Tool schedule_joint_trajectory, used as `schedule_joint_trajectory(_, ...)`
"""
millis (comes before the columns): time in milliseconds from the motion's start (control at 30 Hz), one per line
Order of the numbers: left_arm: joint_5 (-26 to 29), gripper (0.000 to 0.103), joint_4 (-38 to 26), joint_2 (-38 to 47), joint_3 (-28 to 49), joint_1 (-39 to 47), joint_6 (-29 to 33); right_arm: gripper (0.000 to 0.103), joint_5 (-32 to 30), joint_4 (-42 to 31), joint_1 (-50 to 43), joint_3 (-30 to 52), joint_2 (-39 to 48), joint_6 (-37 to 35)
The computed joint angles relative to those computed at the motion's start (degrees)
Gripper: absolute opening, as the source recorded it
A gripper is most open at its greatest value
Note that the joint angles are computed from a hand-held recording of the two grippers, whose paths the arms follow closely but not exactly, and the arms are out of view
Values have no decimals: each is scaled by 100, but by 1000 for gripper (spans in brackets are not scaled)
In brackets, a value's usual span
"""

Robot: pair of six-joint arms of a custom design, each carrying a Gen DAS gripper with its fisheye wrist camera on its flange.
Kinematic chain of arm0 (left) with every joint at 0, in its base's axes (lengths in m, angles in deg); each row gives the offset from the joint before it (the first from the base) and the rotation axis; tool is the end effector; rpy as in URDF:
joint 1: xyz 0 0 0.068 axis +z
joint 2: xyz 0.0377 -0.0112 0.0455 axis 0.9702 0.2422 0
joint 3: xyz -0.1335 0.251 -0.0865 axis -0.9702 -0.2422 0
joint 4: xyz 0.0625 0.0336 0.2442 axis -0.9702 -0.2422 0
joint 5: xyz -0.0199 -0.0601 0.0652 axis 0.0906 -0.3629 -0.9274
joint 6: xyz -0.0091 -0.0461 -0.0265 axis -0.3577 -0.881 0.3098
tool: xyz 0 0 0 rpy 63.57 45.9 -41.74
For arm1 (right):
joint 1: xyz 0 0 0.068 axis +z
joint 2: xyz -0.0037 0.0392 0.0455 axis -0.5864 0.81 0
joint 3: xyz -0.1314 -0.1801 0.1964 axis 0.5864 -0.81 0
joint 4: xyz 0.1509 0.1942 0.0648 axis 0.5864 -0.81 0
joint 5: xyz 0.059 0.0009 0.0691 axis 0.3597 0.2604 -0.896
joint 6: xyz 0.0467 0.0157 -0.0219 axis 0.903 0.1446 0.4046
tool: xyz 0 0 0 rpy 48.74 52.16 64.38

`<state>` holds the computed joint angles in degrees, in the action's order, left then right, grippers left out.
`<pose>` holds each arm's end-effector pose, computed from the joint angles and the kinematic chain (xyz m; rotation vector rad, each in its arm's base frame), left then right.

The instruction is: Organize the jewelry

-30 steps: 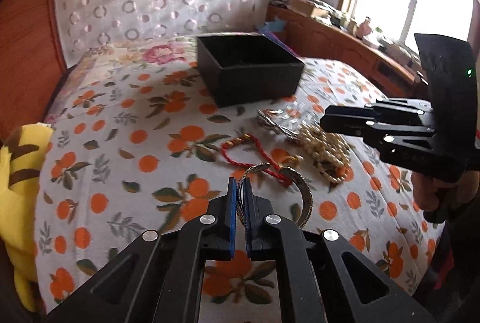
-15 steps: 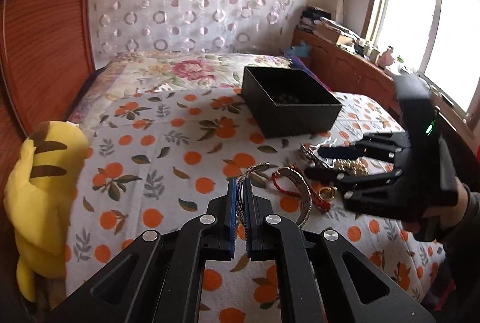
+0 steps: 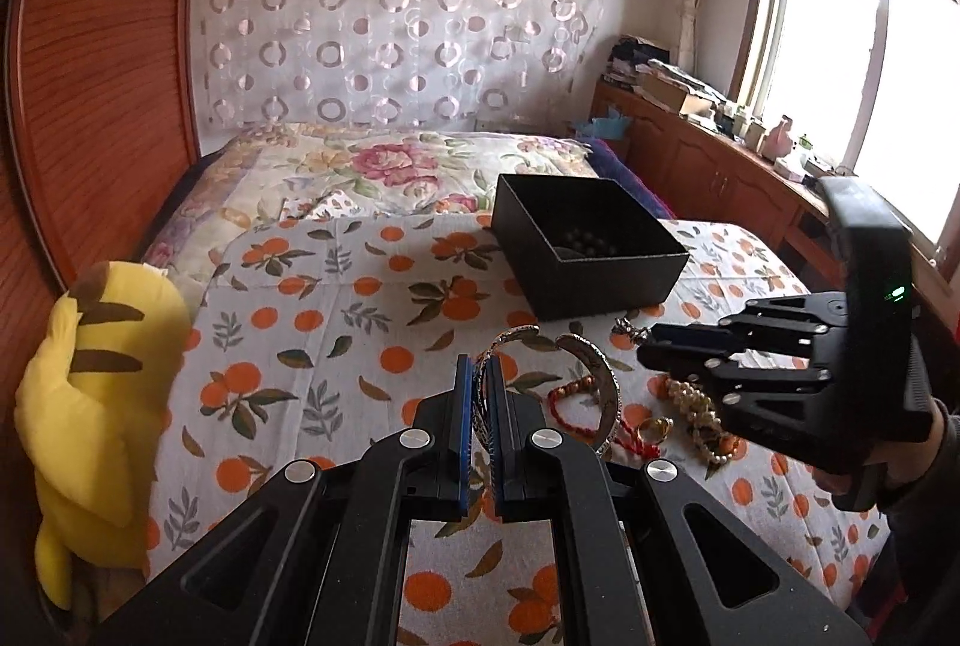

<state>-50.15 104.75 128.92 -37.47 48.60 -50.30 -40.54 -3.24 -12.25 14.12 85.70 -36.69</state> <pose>0.2565 -0.1217 0.0801 -0.0446 2.2352 -0.1525 0.3695 0.1727 0.0552 -0.9753 2.2017 0.3867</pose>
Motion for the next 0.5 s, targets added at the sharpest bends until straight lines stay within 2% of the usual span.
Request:
schedule_joint_trajectory(233, -27, 3, -182, -77, 185, -12, 52, 10, -376, 74, -215, -313, -532, 35)
schedule_joint_trajectory(500, 133, 3, -354, -6, 537, 98, 141, 10, -839, -37, -528, -358, -870, 89)
